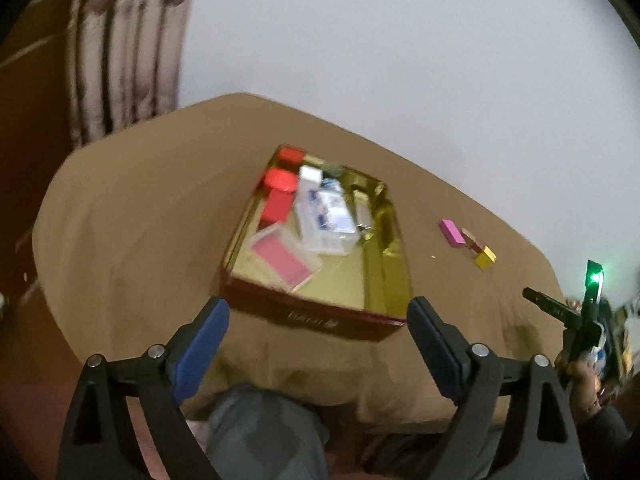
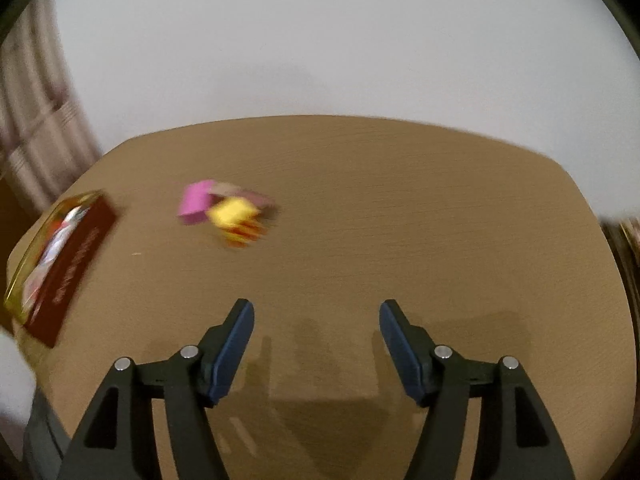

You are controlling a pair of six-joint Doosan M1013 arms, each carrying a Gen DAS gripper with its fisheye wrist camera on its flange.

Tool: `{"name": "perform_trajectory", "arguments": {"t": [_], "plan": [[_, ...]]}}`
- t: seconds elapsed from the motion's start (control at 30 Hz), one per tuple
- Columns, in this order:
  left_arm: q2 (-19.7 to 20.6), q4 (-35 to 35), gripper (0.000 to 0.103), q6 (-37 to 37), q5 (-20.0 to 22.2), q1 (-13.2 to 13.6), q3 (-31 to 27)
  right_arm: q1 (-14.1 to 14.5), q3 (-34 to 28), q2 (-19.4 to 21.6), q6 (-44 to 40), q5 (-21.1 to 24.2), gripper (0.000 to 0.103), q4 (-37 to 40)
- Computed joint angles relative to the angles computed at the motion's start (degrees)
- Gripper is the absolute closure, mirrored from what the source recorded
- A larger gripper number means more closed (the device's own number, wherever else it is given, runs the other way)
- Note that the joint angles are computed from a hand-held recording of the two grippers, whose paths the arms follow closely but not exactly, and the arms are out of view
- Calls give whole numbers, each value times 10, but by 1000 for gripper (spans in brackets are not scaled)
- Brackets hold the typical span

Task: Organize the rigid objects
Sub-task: 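Lower the clear box into the tin and open the left gripper, then grasp the yellow cube with the right gripper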

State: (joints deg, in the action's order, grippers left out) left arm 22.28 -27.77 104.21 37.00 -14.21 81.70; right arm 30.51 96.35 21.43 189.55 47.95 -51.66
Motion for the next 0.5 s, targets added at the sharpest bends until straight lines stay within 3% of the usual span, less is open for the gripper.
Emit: {"name": "perform_trajectory", "arguments": {"t": [0.1, 0.17, 0.43, 0.5], "plan": [[17, 15, 15, -39, 26, 7, -14, -10, -48, 22, -93, 1, 36, 29], [20, 31, 15, -74, 21, 12, -14, -22, -70, 34, -137, -5, 36, 52], [36, 176, 15, -288, 5, 18, -17, -46, -117, 64, -229, 2, 36, 131], [39, 185, 15, -300, 11, 19, -16, -50, -117, 65, -245, -3, 36, 141]]}}
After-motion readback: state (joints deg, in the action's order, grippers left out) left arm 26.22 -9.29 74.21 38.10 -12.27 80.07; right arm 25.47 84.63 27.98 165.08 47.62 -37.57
